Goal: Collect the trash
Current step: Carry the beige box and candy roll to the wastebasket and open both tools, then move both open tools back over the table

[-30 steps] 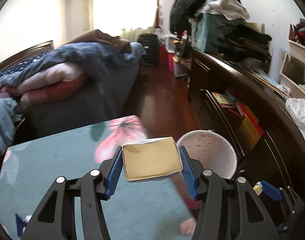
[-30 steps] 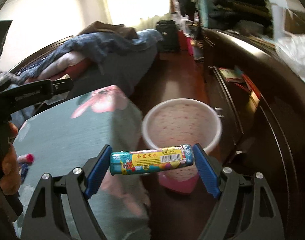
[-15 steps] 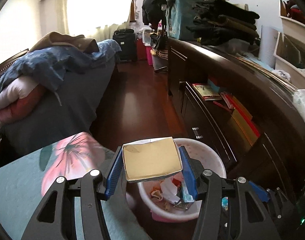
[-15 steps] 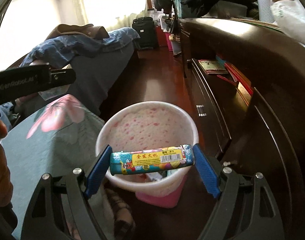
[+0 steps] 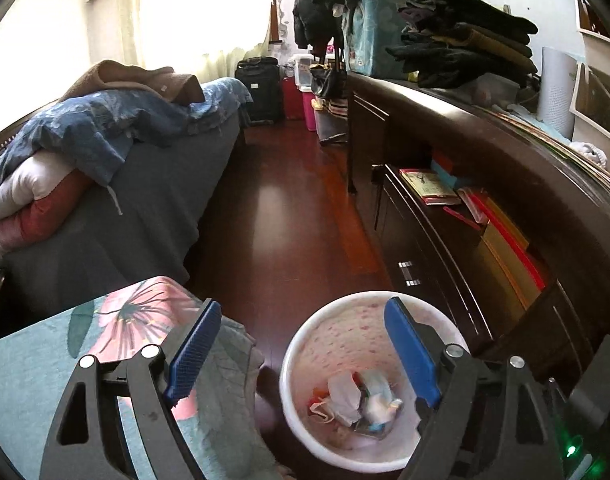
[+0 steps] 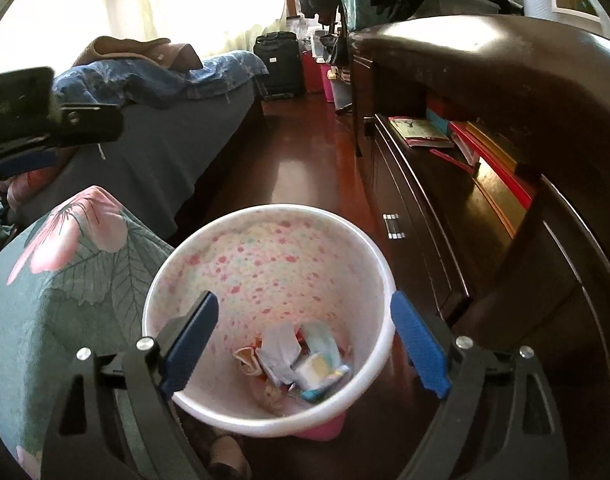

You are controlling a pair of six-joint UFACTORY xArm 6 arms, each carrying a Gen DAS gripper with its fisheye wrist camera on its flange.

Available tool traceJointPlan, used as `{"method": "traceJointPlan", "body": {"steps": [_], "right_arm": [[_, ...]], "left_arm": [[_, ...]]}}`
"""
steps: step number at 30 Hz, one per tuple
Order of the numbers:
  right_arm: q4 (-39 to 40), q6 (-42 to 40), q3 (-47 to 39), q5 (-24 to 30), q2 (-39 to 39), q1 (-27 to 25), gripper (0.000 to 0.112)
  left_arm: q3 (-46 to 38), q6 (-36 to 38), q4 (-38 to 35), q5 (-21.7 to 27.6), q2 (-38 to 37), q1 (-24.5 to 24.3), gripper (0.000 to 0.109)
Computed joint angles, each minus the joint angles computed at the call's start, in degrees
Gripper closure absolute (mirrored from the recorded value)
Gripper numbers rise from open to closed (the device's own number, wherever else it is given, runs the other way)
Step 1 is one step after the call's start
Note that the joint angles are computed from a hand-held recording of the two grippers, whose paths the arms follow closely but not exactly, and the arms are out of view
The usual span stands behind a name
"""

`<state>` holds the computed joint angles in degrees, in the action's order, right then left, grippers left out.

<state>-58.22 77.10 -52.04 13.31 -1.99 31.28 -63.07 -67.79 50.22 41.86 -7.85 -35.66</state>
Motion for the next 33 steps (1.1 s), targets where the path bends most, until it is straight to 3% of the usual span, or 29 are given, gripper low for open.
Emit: {"method": "traceJointPlan", "body": {"steps": [9,17,23,29,33], "right_arm": [[9.73,-5.83,6.32,3.43,-9.28,4.51,0.021],[16.66,-10.56,8.27,9.49,-17.39,13.55,0.017],[18.17,-13.15,6.14,14.14,-18.77,22.67,0.015],[18.75,-15.43,1.14,16.69,-14.61,31.36,0.015],[19.16,-16.87,-3.03,17.56,-10.57,35.51,0.015]], "left_arm": [[7.76,-3.47,2.95,7.99,-12.10,-4.18,0.022],[14.33,-5.62,2.57,18.33,-24.63,-10.67,0.016],[21.42,-9.81,1.34,34.65,-37.72,-19.42,0.013],[29.57,-14.03,-2.68,53.43,-54.58,-29.90,0.013],[32.12,-25.31,-5.27,72.34,-63.62,-44.28,0.013]]}}
